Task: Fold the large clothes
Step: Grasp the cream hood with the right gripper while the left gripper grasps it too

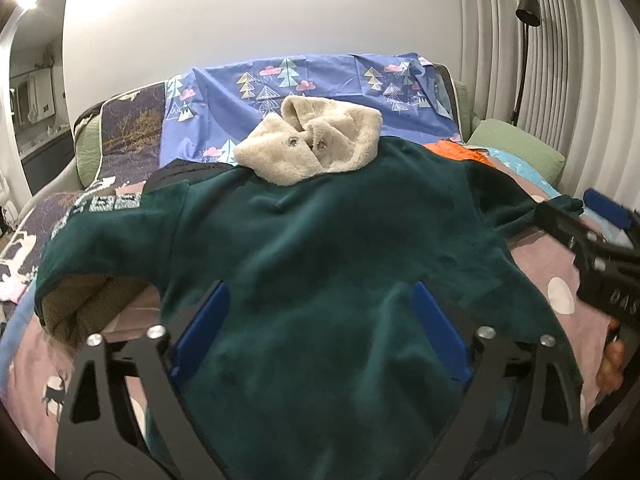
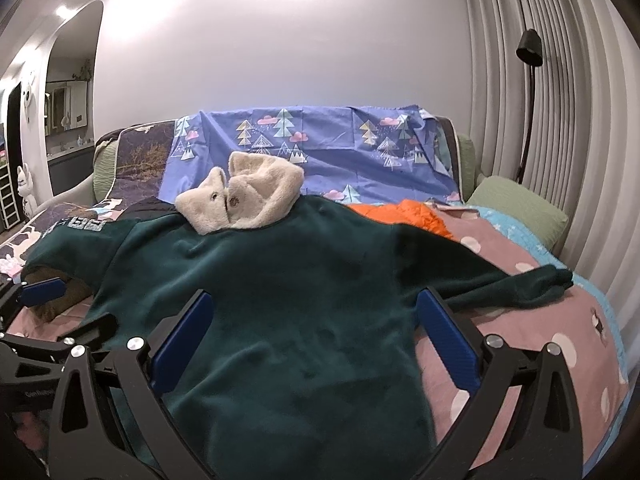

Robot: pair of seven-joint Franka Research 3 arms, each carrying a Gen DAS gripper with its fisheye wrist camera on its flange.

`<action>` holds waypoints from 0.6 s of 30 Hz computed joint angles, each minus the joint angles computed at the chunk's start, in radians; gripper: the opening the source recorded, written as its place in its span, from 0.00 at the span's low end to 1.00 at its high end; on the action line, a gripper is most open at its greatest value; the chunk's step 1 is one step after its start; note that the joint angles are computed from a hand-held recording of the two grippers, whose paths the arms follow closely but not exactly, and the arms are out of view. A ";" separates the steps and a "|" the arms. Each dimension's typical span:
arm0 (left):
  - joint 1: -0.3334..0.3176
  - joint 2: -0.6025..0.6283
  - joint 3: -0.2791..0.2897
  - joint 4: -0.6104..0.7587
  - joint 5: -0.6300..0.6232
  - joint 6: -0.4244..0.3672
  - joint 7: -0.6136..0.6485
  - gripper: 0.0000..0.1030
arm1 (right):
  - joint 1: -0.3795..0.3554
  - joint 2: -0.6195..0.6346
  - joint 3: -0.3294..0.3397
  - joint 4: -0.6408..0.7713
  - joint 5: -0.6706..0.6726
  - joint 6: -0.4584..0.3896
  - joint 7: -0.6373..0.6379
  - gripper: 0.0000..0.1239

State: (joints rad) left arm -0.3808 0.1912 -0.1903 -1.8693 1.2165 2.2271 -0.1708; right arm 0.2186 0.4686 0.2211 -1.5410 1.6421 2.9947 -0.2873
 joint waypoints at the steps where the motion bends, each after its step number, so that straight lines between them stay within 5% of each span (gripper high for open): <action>1: 0.003 -0.009 0.002 -0.008 0.000 0.003 -0.004 0.85 | 0.005 0.008 -0.004 0.013 -0.024 0.001 0.018 0.77; 6: 0.031 -0.058 0.005 -0.052 0.017 0.033 -0.063 0.83 | -0.015 0.023 0.013 0.031 -0.168 -0.031 0.142 0.63; 11: 0.058 -0.082 0.001 -0.072 0.049 0.051 -0.065 0.74 | -0.035 0.048 0.036 0.059 -0.261 -0.055 0.228 0.39; 18: 0.116 -0.095 0.014 -0.081 0.045 0.124 -0.022 0.53 | -0.009 0.107 0.018 0.133 -0.525 -0.090 0.442 0.38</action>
State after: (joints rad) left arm -0.2651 0.0964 -0.1763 -1.9498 1.2611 2.3515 -0.1928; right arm 0.2099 0.5761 0.2388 -1.4083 1.1171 2.9049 0.1545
